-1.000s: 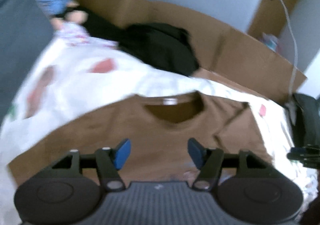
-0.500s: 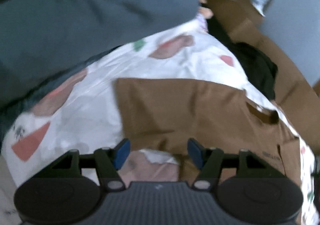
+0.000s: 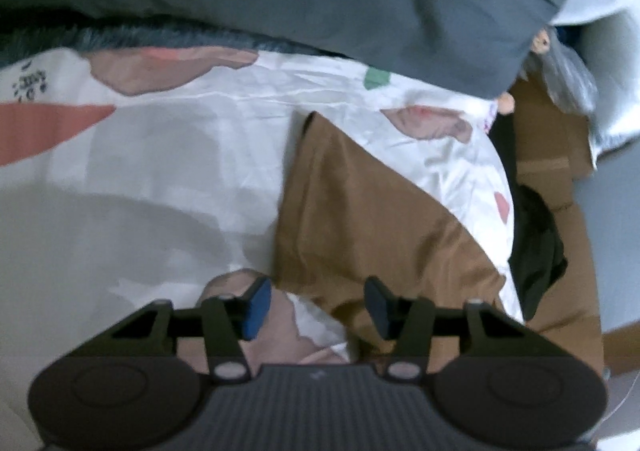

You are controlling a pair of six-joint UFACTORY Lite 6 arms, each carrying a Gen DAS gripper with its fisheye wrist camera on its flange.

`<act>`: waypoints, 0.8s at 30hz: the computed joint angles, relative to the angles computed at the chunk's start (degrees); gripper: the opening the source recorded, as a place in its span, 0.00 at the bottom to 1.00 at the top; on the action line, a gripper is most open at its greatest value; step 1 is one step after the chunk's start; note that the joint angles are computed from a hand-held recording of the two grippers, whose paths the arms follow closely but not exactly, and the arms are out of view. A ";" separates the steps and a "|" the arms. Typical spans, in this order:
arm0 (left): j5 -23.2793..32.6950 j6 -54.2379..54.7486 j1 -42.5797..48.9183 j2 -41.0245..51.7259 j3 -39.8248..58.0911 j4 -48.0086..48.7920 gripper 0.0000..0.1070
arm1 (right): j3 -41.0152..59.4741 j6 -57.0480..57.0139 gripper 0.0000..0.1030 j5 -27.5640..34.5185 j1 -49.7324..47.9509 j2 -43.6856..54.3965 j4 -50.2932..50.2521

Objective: Fold clothes
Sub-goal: 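Move the left gripper over to the unfolded side of the shirt, then close the left gripper on the shirt side edge and lift it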

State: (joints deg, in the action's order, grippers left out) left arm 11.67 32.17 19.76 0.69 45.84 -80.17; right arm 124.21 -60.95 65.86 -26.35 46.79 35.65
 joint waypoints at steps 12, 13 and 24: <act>6.10 31.73 2.51 9.99 -0.45 -32.23 0.45 | -5.56 0.30 0.42 -0.59 2.05 -4.16 1.29; 7.08 33.13 3.12 10.60 -0.29 -33.28 0.41 | -5.60 0.62 0.42 -0.50 2.28 -4.29 1.49; 9.64 26.41 4.98 5.67 -0.28 -22.11 0.05 | -3.18 0.61 0.42 -0.74 7.46 -3.36 2.50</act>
